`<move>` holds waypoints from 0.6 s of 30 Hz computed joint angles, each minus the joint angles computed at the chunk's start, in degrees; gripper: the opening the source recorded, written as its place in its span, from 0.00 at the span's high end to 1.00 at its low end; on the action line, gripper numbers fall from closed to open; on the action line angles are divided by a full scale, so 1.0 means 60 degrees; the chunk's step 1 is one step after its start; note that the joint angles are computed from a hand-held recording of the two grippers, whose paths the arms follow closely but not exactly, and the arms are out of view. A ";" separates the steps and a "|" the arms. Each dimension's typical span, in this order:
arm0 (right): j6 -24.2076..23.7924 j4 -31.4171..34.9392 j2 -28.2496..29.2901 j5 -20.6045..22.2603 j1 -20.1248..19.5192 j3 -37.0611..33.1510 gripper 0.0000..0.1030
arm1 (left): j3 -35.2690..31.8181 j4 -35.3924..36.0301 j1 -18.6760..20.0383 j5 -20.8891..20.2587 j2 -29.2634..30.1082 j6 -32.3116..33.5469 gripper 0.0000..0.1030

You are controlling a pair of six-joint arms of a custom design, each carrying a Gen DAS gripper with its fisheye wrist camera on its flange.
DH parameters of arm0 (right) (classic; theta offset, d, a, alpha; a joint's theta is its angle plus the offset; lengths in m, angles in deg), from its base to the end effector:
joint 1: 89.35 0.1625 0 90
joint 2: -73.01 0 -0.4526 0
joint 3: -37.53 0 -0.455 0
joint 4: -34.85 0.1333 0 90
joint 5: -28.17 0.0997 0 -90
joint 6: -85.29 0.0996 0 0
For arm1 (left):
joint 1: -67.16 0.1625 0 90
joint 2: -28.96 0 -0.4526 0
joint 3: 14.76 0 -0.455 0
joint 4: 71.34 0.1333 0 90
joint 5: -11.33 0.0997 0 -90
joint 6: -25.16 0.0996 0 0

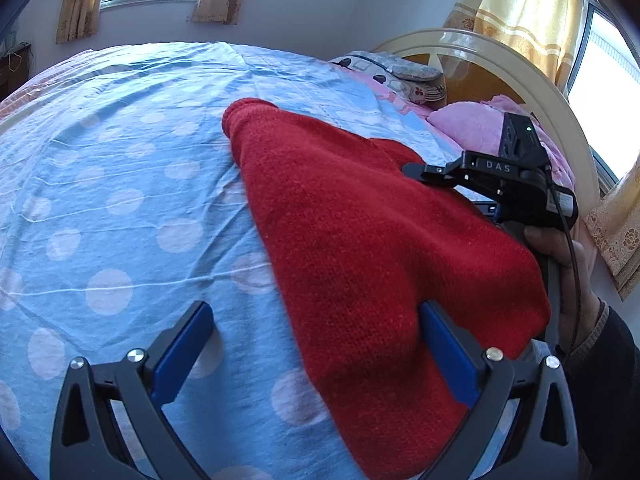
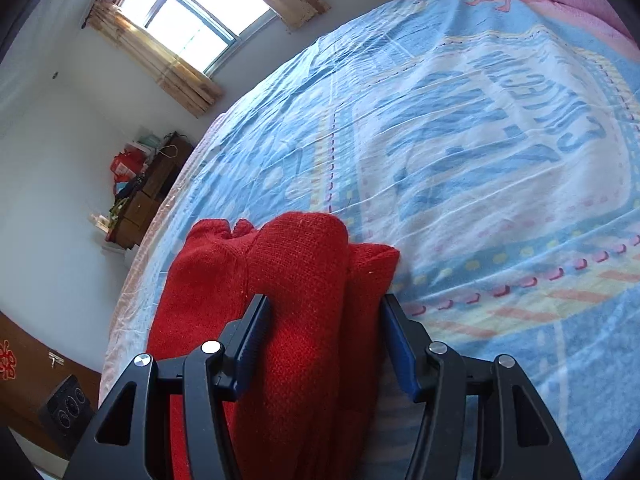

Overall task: Fold small clothes
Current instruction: 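Lower the right gripper onto the bundle edge and close it, then close the left gripper on the bundle end while the right gripper holds its edge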

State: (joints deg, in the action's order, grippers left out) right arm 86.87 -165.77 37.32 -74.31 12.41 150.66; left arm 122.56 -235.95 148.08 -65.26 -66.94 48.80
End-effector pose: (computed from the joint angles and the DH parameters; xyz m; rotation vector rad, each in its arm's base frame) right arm 0.2324 -0.5678 -0.0444 0.1613 -2.8627 0.8844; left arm 0.0864 -0.4504 0.2852 0.6795 2.6553 -0.7689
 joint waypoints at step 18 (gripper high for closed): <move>-0.0524 -0.0369 0.0155 0.0543 -0.0168 0.0108 0.64 | -0.0071 0.1039 -0.0049 -0.0646 -0.0202 0.0498 0.28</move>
State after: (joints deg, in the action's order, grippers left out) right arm 83.72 -167.98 38.25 -71.06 11.40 151.31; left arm 122.13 -229.72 147.79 -69.14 -68.16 51.79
